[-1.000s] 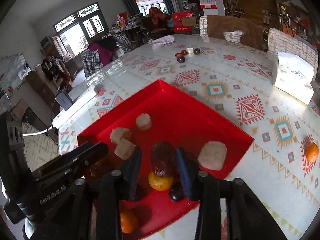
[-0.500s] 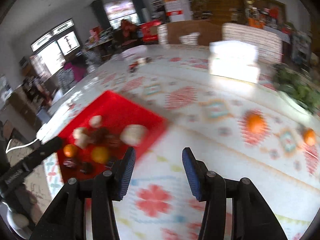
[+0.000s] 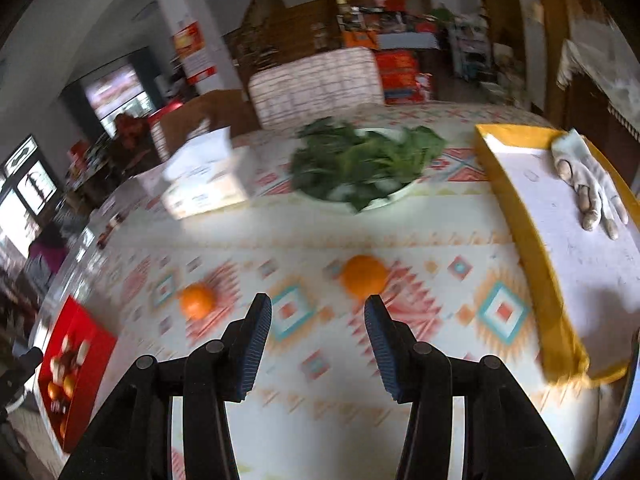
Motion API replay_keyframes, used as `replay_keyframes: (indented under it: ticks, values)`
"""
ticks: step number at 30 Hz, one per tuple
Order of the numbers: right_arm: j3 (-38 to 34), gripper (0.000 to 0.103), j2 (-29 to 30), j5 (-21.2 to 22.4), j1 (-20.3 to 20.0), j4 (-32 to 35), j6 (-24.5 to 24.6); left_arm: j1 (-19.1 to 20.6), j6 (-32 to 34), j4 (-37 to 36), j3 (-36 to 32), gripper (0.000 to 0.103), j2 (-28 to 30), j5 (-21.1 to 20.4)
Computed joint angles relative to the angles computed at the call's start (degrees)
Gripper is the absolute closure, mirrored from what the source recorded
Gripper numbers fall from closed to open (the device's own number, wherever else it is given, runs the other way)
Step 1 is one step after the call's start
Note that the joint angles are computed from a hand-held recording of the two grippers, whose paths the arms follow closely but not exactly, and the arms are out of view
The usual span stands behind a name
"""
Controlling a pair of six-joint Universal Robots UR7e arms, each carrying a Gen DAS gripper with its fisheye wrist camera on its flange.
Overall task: Organize fruits
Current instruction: 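Move both tools from the red tray toward the last two tangerines, then grasp a tangerine with the left tool while the right tool grasps the other tangerine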
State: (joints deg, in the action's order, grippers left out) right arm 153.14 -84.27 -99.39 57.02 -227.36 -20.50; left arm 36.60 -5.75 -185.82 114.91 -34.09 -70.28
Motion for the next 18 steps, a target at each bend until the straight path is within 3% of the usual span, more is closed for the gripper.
replay_keyframes:
  ticks: [6, 9, 18]
  values:
    - [-5.32, 0.05, 0.19, -0.37, -2.33, 6.44, 0.32, 2.0, 1.52, 10.62, -14.5, 0.041, 10.41, -3.07]
    - [-6.69, 0.05, 1.62, 0.48, -3.41, 7.75, -0.12, 1.57, 4.06, 12.24, -19.81, 0.041, 15.53, -1.28]
    - [-8.99, 0.048, 6.08, -3.41, -2.52, 6.26, -2.67, 0.65, 7.89, 17.74, -27.48, 0.043, 22.76, 2.96]
